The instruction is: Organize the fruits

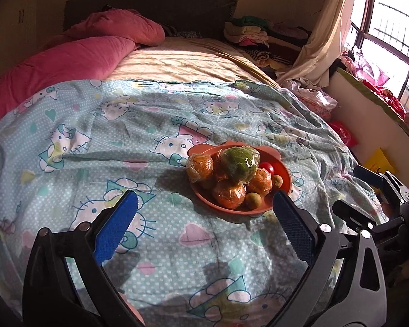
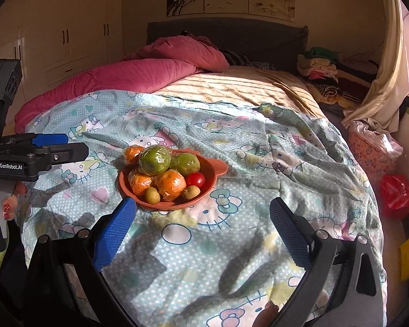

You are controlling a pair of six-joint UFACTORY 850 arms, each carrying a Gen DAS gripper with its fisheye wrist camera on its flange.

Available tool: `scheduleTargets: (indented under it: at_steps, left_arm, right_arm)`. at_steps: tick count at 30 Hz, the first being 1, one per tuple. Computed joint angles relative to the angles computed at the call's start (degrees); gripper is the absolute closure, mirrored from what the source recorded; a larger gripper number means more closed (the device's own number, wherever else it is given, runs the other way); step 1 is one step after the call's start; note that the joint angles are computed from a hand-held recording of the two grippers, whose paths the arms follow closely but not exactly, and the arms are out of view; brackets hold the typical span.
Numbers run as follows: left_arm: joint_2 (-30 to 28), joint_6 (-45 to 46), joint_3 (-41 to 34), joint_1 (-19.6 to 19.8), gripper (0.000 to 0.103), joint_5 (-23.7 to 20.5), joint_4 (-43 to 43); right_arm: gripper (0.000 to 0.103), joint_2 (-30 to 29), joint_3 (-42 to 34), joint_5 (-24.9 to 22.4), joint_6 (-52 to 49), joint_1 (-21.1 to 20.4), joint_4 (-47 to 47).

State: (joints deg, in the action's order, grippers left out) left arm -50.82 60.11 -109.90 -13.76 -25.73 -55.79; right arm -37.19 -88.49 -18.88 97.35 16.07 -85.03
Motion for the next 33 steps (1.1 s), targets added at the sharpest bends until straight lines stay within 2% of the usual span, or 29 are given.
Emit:
scheduleTargets:
  at_steps: [7,12,15,21,33]
  left_arm:
    - [5.9,7.9,12.2,-0.9,0.010,3.3,-7.5]
    - [8.5,11.9,17.6,-1.7,0.010,5.9,-11.9]
    - [9.1,11.7,19.0,-2.1,0.010,6.9,-11.1]
    - [9.5,10.8,20.3,-2.2,0.010,7.9,-10.0]
    - [9.3,11.4,20.3,-2.1,0.010,7.8,-10.7]
  right_arm:
    - [0.005,2.6,4.3,-1.5,4.0,1.4,-2.9]
    - [0.005,3.7,6.7,-2.7,5.0,2.4,-3.7]
    - [0.005,4.1,7.9,-3.8,5.8,2.9,-4.4]
    - [0.005,4.0,9.2,-3.0,5.3,3.1,-3.1]
    - [0.005,3.5,8.8,-2.2,5.6,2.9,-2.5]
